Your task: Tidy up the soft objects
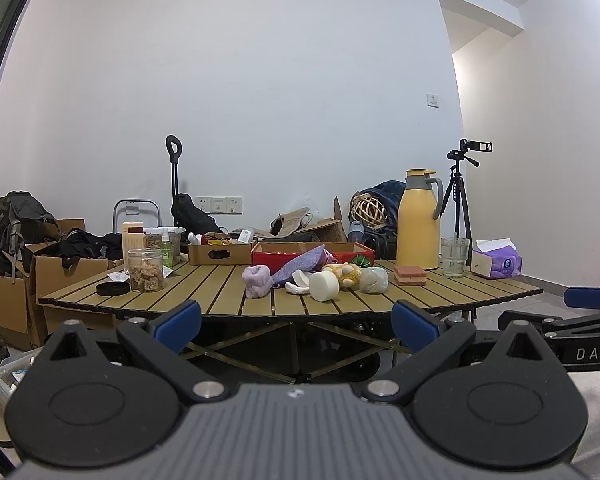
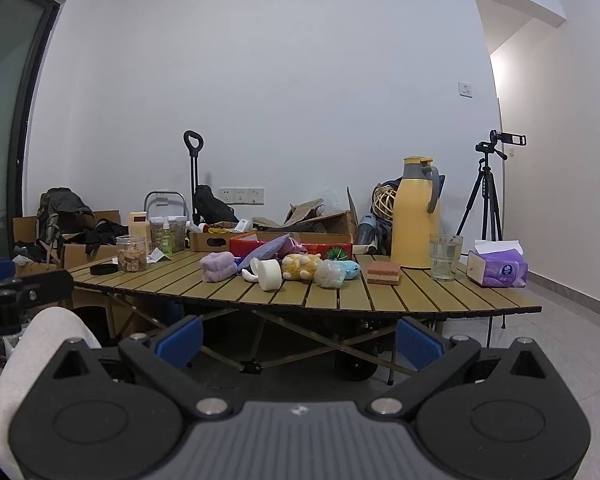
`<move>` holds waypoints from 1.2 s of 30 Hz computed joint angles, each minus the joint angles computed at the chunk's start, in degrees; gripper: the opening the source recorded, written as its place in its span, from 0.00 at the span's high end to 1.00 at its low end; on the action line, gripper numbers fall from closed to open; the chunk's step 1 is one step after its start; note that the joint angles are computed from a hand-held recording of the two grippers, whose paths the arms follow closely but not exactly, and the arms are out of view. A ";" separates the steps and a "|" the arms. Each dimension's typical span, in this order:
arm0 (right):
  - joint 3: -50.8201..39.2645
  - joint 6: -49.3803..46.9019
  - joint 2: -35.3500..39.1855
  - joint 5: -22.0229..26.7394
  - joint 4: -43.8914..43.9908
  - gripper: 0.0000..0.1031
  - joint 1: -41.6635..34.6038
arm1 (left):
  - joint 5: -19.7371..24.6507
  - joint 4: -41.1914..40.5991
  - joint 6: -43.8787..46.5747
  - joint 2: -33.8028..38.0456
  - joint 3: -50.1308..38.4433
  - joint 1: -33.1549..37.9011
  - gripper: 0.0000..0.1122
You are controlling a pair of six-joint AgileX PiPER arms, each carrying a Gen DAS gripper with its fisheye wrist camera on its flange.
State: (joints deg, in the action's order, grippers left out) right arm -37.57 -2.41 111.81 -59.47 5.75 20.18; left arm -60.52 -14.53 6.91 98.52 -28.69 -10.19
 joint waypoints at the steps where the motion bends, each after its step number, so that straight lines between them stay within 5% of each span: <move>1: -0.03 -0.05 0.05 -0.07 0.12 0.00 0.03 | 0.00 0.00 0.00 0.00 0.00 0.00 0.08; 27: -4.78 -2.10 2.01 2.60 0.61 0.00 -0.24 | 2.04 1.62 0.21 2.08 -3.39 1.29 0.08; 36: -18.49 -2.13 8.89 11.49 -0.89 0.00 -1.60 | 13.30 5.38 -0.97 9.26 -17.05 5.81 0.08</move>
State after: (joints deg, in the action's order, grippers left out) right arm -56.06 -4.54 120.70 -47.98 4.86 18.58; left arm -47.22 -9.15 5.93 107.78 -45.74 -4.39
